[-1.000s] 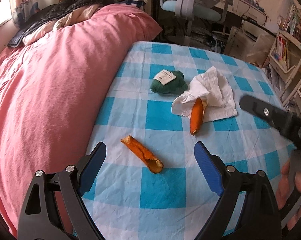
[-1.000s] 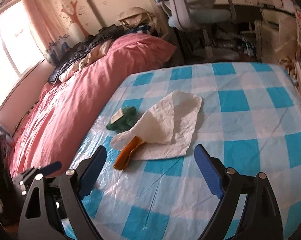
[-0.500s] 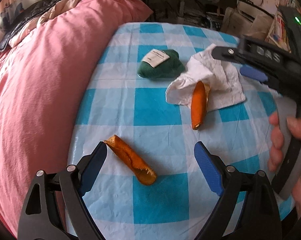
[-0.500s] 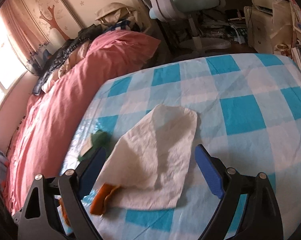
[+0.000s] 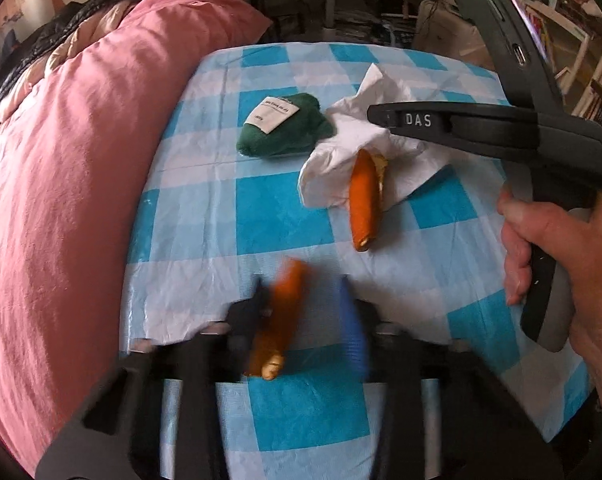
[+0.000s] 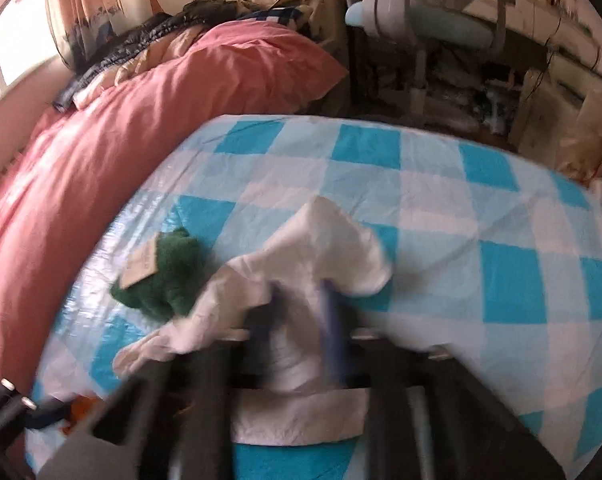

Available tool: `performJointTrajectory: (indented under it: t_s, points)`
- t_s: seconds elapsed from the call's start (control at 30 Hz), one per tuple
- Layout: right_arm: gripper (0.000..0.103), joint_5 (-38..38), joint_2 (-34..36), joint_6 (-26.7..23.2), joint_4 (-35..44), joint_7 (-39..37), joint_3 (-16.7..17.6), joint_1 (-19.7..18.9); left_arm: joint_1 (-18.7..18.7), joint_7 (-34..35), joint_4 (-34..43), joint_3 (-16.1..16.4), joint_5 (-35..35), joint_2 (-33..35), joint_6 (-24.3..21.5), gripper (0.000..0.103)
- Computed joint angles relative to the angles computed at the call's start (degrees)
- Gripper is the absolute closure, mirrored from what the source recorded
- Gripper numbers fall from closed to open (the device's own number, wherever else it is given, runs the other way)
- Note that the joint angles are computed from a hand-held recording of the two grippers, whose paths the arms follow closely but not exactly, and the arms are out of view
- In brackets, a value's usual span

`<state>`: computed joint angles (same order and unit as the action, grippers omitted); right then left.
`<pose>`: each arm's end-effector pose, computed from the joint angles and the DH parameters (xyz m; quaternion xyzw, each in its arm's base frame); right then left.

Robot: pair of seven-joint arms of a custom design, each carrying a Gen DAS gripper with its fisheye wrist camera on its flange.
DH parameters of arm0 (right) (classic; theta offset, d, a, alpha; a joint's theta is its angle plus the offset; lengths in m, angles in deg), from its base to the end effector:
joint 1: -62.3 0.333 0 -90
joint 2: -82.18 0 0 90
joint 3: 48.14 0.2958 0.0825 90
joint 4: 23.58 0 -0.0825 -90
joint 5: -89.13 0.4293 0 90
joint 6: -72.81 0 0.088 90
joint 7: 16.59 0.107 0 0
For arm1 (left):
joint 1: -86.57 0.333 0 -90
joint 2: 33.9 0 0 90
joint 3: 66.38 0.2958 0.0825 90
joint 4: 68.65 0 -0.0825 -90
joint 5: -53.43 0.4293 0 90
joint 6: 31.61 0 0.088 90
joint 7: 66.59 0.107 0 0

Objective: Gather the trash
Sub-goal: 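Close the left gripper on the orange peel while the right gripper grasps the white tissue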

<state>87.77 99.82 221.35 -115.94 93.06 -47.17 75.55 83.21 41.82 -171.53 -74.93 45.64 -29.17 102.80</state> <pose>0.7131 0.1797 0.4917 -0.6397 0.6941 -0.1614 0.2880 0.6532 -0.1372 0.5147 -0.5144 0.8232 -0.2020 0.1300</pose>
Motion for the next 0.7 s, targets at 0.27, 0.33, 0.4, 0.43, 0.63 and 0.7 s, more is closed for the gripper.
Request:
performJointTrajectory:
  t_s: [0.27, 0.33, 0.4, 0.43, 0.63, 0.7]
  points:
    - [0.1, 13.2, -3.8, 10.7, -5.5, -3.8, 3.0, -2.8, 2.0, 3.0, 0.3, 0.7, -11.9, -1.2, 2.0, 0.09]
    - [0.1, 15.6, -5.7, 14.9, -7.7, -4.8, 3.4, -3.0, 2.4, 3.2, 0.1, 0.9, -14.3, -1.7, 3.2, 0.09]
    - [0.1, 17.3, -6.4, 17.7, -8.4, -5.7, 3.8, -3.1, 2.6, 3.4, -0.2, 1.0, -15.8, -2.1, 3.8, 0.09]
    - [0.1, 18.3, -6.9, 19.0, -9.0, -6.4, 4.0, -3.3, 2.7, 3.7, -0.3, 1.1, -16.8, -2.4, 4.0, 0.09]
    - [0.1, 26.4, -9.6, 23.7, -11.4, -12.4, 5.8, -4.5, 2.5, 4.5, -1.7, 1.2, -18.6, -4.0, 6.7, 0.09]
    - [0.1, 29.5, -10.8, 25.0, -12.4, -14.8, 6.3, -4.7, 2.2, 5.1, -2.8, 1.2, -19.1, -4.9, 8.6, 0.09]
